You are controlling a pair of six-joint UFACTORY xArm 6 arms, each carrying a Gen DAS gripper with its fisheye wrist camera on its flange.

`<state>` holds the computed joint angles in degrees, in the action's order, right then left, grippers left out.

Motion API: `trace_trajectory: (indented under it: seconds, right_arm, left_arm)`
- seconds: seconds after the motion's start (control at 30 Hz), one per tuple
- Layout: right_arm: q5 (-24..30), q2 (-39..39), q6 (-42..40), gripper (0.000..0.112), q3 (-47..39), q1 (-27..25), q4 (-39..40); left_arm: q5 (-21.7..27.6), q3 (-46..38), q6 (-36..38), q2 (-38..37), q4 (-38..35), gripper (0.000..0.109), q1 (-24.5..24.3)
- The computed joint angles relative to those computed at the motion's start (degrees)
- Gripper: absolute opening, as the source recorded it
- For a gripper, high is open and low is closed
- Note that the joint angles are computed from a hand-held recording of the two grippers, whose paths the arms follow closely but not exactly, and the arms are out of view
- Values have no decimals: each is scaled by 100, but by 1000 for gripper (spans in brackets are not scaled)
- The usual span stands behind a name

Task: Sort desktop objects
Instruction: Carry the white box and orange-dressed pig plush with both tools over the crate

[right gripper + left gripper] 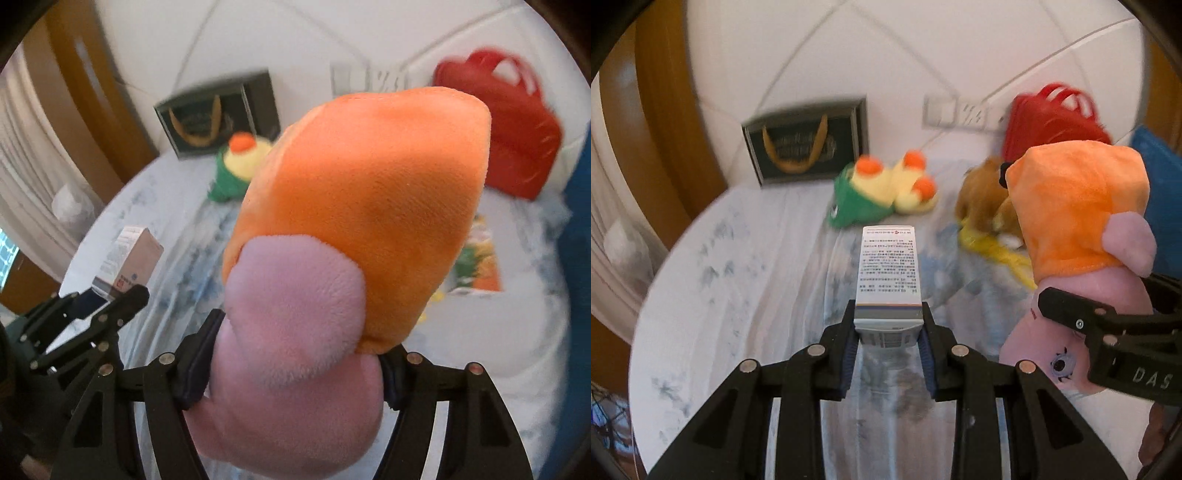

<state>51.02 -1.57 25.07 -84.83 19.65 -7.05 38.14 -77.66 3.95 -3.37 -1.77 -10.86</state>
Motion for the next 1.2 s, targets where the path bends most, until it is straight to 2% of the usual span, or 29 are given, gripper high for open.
trace_trajectory:
  seconds: [0.13, 0.33, 0.47, 0.57, 0.7, 0.77, 0.9, 1.03, 1.13, 1.2]
  right_arm:
    - [-193, -1034, 528, 71, 664, 185, -1035]
    - [-80, -2313, 1184, 71, 1291, 498, -2687]
    - [432, -2997, 1634, 71, 1557, 871, -3771]
    - [1057, -3439, 1977, 71, 1620, 1266, -4421]
    - [2639, -3774, 2534, 71, 1421, 2344, -5630]
    - [3491, -3830, 2595, 71, 1219, 2951, -6157]
    - [5307, -3773, 2588, 71, 703, 4351, -7275]
    - [7125, -3899, 2201, 71, 472, 5919, -8759]
    - [8126, -4080, 1699, 71, 545, 6929, -10036]
    - [8515, -4349, 1185, 69, 731, 7310, -10779]
  left_arm:
    - [-195, 318, -202, -677, 163, 29, -287]
    - [-340, 717, -1100, -1551, 960, 29, -931]
    - [-368, 801, -1519, -1857, 1344, 29, -1357]
    - [-451, 801, -1387, -2000, 1310, 29, -1652]
    - [-676, 773, -944, -2078, 850, 29, -2005]
    - [-741, 739, -680, -2105, 475, 29, -2174]
    - [-791, 587, -509, -2049, 240, 29, -2602]
    - [-798, 211, -673, -1780, 396, 29, -3103]
    - [-853, -210, -994, -1436, 821, 29, -3543]
    - [-878, -564, -1327, -1131, 1190, 29, -3823]
